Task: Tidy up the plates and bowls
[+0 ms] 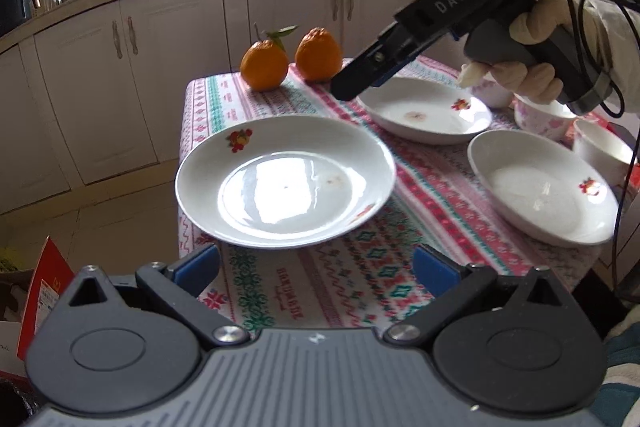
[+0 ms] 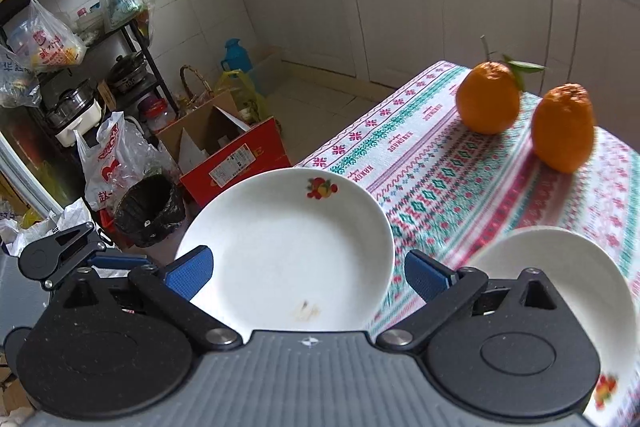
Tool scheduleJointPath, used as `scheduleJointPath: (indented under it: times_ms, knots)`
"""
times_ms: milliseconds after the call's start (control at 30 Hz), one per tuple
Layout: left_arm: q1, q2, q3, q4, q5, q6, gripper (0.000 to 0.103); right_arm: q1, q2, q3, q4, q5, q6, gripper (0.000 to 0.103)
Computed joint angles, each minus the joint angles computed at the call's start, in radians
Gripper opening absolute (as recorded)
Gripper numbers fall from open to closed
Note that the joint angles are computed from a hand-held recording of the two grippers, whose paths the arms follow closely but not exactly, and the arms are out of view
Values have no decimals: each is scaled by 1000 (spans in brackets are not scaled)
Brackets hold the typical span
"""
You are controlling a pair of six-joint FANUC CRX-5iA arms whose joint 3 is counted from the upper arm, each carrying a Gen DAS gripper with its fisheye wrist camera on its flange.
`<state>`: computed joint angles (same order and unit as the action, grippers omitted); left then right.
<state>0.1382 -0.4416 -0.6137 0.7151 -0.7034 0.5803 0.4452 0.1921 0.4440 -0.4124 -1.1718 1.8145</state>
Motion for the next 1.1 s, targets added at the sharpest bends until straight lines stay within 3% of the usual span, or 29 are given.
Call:
scheduleJointPath:
  times_ms: [267, 533, 800, 1000, 1100]
  knots:
    - [-69, -54, -29, 32, 23, -19, 102, 56, -247, -251, 143, 119, -72, 103]
    - [-151, -76, -49, 40, 72, -5, 102, 169, -513, -584, 426, 268, -277, 103]
    - [-231, -69, -29, -41, 97, 76, 102, 264, -711, -829, 663, 279, -517, 103]
    - [-262, -40, -10, -15, 69, 57, 103, 324, -830, -942, 732, 239, -597, 103]
    - [-272, -8, 30, -52, 42, 101, 102, 339, -868, -983, 751, 223, -641, 103]
